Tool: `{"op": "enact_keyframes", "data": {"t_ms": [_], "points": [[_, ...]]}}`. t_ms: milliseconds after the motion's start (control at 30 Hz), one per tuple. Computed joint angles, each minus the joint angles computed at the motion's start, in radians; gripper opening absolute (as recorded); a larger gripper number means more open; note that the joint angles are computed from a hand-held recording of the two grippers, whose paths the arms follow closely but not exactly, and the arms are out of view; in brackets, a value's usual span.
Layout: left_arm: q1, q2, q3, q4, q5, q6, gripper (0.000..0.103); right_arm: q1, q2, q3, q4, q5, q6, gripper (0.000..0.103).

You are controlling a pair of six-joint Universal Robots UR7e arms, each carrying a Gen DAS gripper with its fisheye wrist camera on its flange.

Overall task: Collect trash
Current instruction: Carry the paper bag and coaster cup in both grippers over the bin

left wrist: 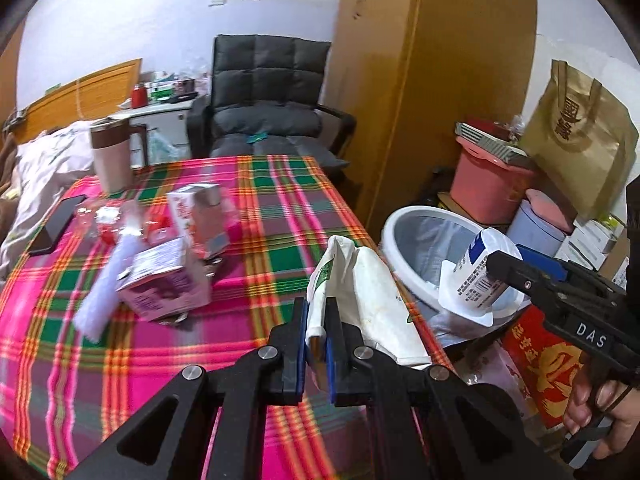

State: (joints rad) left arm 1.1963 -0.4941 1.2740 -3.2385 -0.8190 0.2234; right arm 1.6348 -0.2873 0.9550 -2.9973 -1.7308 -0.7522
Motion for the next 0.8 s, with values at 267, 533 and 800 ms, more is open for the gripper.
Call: {"op": "enact_keyframes", "data": {"t_ms": [267, 533, 800], "points": [[0.003, 0.094, -0.179, 0.137, -0.061, 0.019, 0.007, -0.018, 0.010, -0.046, 0.002, -0.026, 0.035, 0.053], [0.007, 0.207, -0.388, 0.271, -0.110, 0.040, 0.007, -0.033, 0.023, -0.092, 0.011, -0.052, 0.056, 0.053], [0.015, 0.314, -0.589, 0.400, -0.146, 0.045, 0.008, -0.046, 0.050, -0.164, 0.057, -0.075, 0.074, 0.053]]}}
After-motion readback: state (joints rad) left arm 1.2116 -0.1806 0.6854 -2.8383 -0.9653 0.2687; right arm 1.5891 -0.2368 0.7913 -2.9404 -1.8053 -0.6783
